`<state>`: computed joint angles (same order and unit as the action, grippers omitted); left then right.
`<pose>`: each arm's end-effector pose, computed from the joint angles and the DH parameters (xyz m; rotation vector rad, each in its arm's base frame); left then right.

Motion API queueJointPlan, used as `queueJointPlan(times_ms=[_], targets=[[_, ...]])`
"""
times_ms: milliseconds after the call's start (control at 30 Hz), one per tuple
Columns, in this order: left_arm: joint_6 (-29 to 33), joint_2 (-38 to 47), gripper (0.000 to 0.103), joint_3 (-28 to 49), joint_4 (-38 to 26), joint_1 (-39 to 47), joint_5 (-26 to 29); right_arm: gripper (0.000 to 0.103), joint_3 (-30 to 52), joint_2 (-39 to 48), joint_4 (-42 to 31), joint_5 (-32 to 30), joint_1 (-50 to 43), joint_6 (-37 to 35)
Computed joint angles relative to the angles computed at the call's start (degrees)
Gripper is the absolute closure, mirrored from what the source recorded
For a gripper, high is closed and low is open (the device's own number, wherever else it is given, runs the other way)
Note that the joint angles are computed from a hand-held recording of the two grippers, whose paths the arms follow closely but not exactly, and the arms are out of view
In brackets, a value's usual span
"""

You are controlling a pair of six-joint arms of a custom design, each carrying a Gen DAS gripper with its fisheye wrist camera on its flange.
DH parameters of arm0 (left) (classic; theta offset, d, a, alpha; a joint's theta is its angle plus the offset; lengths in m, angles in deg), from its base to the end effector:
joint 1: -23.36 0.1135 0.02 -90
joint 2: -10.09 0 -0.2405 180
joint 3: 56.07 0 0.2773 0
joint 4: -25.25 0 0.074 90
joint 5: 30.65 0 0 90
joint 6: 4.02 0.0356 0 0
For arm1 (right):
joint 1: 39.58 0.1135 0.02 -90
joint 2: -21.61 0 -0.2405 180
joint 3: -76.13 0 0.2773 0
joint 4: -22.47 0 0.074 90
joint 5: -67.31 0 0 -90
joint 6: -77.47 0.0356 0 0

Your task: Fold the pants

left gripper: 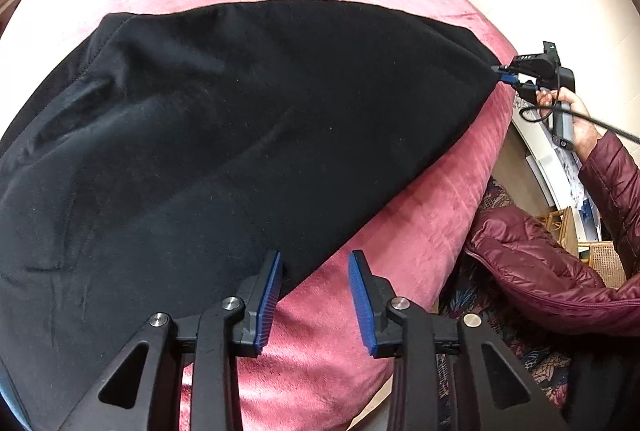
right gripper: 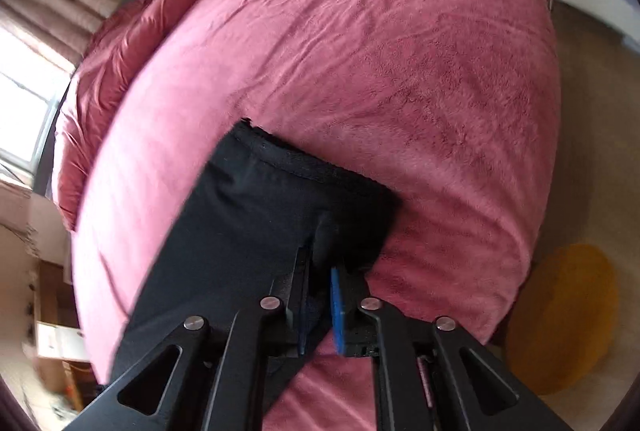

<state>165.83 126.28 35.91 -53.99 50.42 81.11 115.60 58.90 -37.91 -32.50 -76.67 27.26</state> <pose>0.3214 0.1494 0.1115 1.2360 2.6390 -0.6094 0.1339 -0.0936 0.1770 1.5552 2.0609 0.2388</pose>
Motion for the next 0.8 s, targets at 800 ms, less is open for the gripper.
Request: queueJointPlan(times_ms=[800], targets=[[2.98,3.96,0.102,4.99,-0.49,0.46,3.38,0.095,-5.45,-13.45,-2.89,9.85,39.00,23.91]])
